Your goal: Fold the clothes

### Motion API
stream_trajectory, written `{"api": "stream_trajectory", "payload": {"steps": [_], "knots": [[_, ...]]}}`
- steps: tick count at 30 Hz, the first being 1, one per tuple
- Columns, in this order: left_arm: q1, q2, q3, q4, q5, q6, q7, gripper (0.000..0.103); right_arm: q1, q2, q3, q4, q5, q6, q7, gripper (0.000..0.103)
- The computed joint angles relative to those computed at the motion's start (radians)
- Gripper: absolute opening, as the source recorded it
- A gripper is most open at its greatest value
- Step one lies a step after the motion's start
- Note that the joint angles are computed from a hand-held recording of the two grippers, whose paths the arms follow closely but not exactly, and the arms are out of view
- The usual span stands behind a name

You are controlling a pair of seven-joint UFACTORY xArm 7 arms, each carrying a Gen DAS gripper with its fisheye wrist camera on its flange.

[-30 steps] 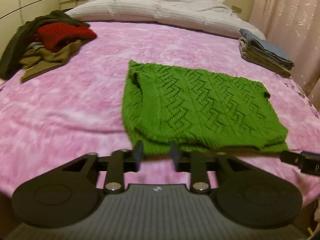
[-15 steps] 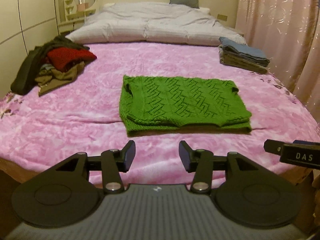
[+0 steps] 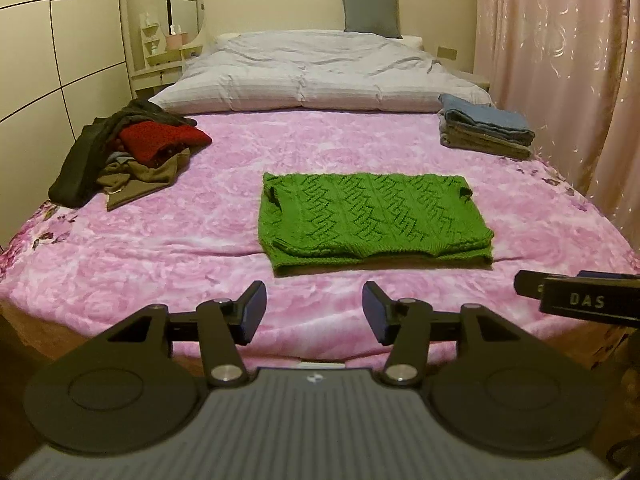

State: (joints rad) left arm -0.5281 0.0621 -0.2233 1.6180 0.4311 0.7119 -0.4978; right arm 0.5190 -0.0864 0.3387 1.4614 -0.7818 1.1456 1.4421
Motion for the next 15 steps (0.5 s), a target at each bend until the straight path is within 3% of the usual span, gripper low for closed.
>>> {"api": "stream_trajectory", "payload": {"steps": [15], "knots": [[0.001, 0.082, 0.016, 0.078, -0.091, 0.001, 0.106, 0.052, 0.021, 0.061, -0.040, 0.056, 0.007, 0.039, -0.031, 0.087]]}}
